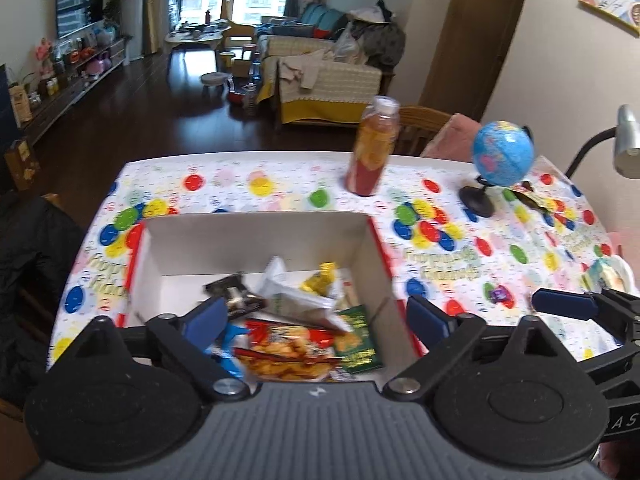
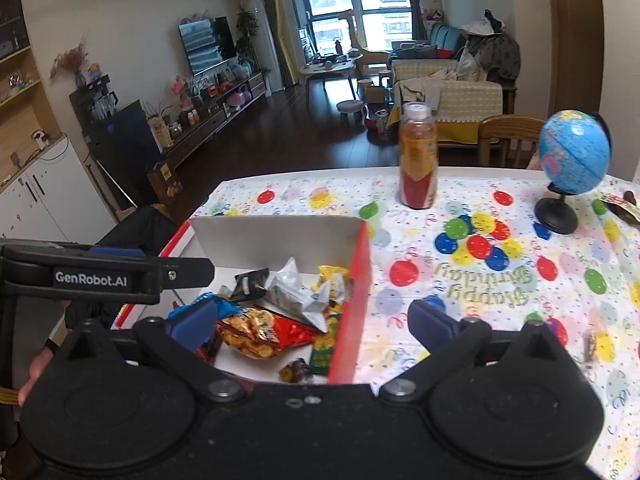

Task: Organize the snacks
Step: 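Withdraw both tools from the box toward the purple candy and small snack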

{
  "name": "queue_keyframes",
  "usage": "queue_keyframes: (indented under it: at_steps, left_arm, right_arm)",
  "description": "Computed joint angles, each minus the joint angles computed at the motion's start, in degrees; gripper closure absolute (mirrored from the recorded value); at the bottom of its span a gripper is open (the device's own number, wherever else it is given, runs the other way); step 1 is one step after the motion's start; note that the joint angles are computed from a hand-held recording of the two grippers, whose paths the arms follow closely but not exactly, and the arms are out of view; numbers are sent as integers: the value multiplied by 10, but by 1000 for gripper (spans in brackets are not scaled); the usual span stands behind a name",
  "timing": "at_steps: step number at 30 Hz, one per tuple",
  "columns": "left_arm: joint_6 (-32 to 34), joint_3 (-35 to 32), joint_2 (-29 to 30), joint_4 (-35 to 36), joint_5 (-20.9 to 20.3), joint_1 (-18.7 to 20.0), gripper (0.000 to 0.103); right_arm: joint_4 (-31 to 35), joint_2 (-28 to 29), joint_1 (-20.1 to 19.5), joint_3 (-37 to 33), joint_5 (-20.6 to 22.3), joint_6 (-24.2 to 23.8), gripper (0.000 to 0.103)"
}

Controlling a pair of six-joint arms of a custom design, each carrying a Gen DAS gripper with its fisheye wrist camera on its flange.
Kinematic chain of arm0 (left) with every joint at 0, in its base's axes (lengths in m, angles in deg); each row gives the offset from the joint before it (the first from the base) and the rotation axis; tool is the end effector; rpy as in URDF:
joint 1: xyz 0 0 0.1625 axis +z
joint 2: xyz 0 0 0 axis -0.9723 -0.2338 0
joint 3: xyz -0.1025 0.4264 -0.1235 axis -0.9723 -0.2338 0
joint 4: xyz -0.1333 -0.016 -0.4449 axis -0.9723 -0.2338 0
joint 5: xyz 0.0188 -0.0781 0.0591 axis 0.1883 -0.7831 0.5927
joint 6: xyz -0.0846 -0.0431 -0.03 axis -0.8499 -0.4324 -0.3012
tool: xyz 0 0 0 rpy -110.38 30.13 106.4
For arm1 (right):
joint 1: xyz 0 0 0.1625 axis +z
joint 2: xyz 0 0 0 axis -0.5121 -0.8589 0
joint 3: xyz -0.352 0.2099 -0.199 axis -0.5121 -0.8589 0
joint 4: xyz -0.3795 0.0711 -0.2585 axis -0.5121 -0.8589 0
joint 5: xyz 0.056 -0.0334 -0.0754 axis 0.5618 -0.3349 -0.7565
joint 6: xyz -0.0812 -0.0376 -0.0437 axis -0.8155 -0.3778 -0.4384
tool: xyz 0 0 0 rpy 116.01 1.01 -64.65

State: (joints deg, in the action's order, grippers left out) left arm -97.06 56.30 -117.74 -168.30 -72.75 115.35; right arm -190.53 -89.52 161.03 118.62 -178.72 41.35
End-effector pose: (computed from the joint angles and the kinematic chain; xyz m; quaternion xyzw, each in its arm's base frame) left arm -0.2025 -0.4153 0.3572 0.2629 0.8987 -0.2714 0.2224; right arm 0.3784 -0.3531 0.1604 0.1491 -0.8794 0.3761 0.2510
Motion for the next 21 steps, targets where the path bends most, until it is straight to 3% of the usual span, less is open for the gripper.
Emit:
queue_keyframes:
  at_steps: [9,17,21]
  left_arm:
    - [-11,25,49,-59,-23,-36,0]
    - [-33,26,147,-107,-39,-68,0]
    - [-29,20,205,-141,-41,-83,0]
  right_arm:
    - [-35,-65,-20,73,-32,-20,0]
    - [-37,-143,-60,134,-91,-37,0]
    - [-37,-197,-99,164,-88,-46,0]
